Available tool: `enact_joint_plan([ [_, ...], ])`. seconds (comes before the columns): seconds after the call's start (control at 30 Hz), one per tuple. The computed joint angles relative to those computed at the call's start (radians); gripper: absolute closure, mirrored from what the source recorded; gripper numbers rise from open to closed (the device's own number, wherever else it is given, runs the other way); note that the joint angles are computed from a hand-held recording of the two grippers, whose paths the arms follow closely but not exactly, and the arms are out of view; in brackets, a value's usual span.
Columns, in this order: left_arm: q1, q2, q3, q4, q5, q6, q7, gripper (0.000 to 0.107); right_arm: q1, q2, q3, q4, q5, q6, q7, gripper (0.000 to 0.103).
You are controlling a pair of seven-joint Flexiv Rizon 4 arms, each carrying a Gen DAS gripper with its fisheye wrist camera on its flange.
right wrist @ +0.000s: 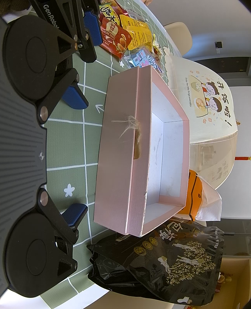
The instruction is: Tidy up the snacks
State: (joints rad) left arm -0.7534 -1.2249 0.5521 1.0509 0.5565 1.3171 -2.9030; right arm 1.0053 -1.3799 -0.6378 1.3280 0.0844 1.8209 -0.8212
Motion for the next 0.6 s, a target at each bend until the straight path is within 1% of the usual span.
enact_joint_plan([
  [0.23,0.003,0.001,-0.001,0.004,0.002,0.012,-0.009,0.071,0.005,0.0,-0.001,0.004,0.004,0.002,0.0,0.0],
  [0.27,0.008,0.004,-0.007,0.007,0.004,0.02,0.005,0.071,-0.004,0.001,0.005,-0.004,-0.003,0.0,-0.002,0.0],
  [0.3,0.019,0.013,-0.026,0.012,0.009,0.022,0.051,0.072,-0.029,0.024,0.042,-0.003,-0.035,-0.01,-0.023,0.0],
  [0.33,0.039,0.03,-0.055,0.028,0.014,0.042,0.11,0.072,-0.064,0.067,0.103,0.007,-0.088,-0.039,-0.057,0.0],
  [0.37,0.057,0.045,-0.077,0.046,0.01,0.075,0.146,0.071,-0.102,0.097,0.159,0.004,-0.13,-0.071,-0.077,0.0],
  [0.43,0.112,0.109,-0.134,0.134,-0.001,0.175,0.213,0.07,-0.129,0.145,0.211,0.016,-0.179,-0.152,-0.073,0.0],
  [0.47,0.154,0.153,-0.178,0.192,0.0,0.227,0.262,0.07,-0.129,0.158,0.216,0.032,-0.192,-0.163,-0.063,0.0],
  [0.53,0.256,0.247,-0.267,0.319,0.024,0.317,0.387,0.069,-0.114,0.166,0.199,0.055,-0.201,-0.17,-0.024,0.0],
  [0.57,0.283,0.287,-0.272,0.372,0.049,0.341,0.42,0.069,-0.099,0.163,0.179,0.059,-0.2,-0.174,0.005,0.0],
  [0.6,0.295,0.324,-0.25,0.424,0.066,0.358,0.448,0.069,-0.079,0.157,0.153,0.063,-0.195,-0.181,0.042,0.0],
])
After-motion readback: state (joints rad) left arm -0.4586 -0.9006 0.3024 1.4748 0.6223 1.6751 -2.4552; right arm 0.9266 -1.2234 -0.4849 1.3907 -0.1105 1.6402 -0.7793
